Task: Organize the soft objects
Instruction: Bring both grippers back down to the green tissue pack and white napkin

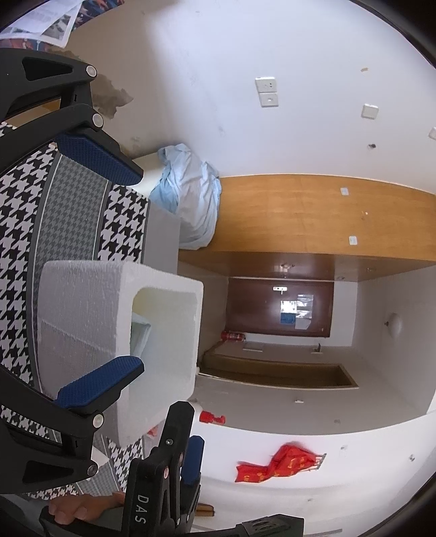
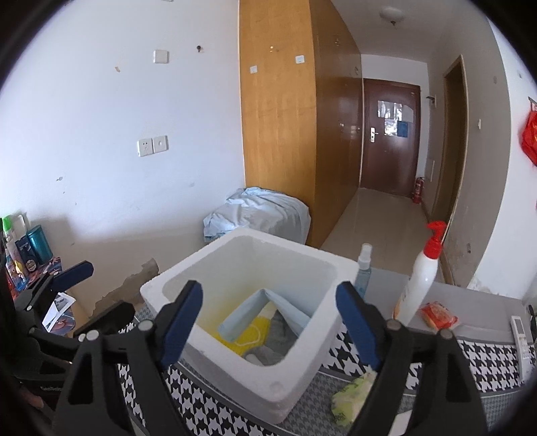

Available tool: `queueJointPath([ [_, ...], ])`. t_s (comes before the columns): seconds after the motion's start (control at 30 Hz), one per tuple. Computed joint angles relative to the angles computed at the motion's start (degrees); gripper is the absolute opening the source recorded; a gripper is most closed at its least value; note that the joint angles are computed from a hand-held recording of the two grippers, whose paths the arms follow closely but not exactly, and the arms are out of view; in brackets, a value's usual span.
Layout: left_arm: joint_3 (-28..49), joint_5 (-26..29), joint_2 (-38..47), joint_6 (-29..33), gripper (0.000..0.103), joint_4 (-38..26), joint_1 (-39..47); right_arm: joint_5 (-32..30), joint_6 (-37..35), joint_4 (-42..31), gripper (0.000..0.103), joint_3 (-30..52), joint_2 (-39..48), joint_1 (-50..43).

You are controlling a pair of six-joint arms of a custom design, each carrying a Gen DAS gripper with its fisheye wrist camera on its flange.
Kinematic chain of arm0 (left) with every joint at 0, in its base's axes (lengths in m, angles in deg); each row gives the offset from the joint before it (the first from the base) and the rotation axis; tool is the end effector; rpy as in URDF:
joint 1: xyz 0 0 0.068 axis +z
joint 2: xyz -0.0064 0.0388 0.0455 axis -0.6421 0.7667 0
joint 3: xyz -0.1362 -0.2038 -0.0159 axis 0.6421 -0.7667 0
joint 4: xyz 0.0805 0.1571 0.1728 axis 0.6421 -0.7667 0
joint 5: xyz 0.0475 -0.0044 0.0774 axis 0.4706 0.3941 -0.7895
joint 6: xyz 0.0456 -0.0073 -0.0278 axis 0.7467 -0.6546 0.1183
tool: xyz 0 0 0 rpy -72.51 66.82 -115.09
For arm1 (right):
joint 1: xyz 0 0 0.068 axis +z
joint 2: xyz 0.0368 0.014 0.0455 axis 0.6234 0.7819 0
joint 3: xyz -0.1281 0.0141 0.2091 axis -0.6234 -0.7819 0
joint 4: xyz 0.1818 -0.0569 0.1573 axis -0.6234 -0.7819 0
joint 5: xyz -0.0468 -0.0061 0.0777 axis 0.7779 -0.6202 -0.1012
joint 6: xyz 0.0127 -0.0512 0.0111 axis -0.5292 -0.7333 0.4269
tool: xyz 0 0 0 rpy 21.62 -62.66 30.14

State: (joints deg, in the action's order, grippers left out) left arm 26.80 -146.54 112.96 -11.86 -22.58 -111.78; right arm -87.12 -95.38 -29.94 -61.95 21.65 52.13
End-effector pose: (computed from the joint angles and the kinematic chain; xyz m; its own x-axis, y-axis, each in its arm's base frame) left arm 0.1275 -0.2835 0.1030 -0.3468 -0.0992 -0.9327 -0.1941 0.9805 -0.0321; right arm 0.2546 0.0754 0.1367 -0.3780 -0.2520 -0.8909 -0.6141 0.7883 0.0376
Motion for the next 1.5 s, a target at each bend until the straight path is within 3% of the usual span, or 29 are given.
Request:
queueJointPath([
  [0.37,4.3,-0.3,1.6,2.7,0.102,-0.4,-1.5,-3.6,0.1,1.4,0.089,-4.3,-4.9,-5.7],
  [1.5,18.6,3.3,11.7,23.1,0.102,13.0,-4.3,-19.9,-5.2,0.4,0.096,-13.1,-15.4,-32.8],
])
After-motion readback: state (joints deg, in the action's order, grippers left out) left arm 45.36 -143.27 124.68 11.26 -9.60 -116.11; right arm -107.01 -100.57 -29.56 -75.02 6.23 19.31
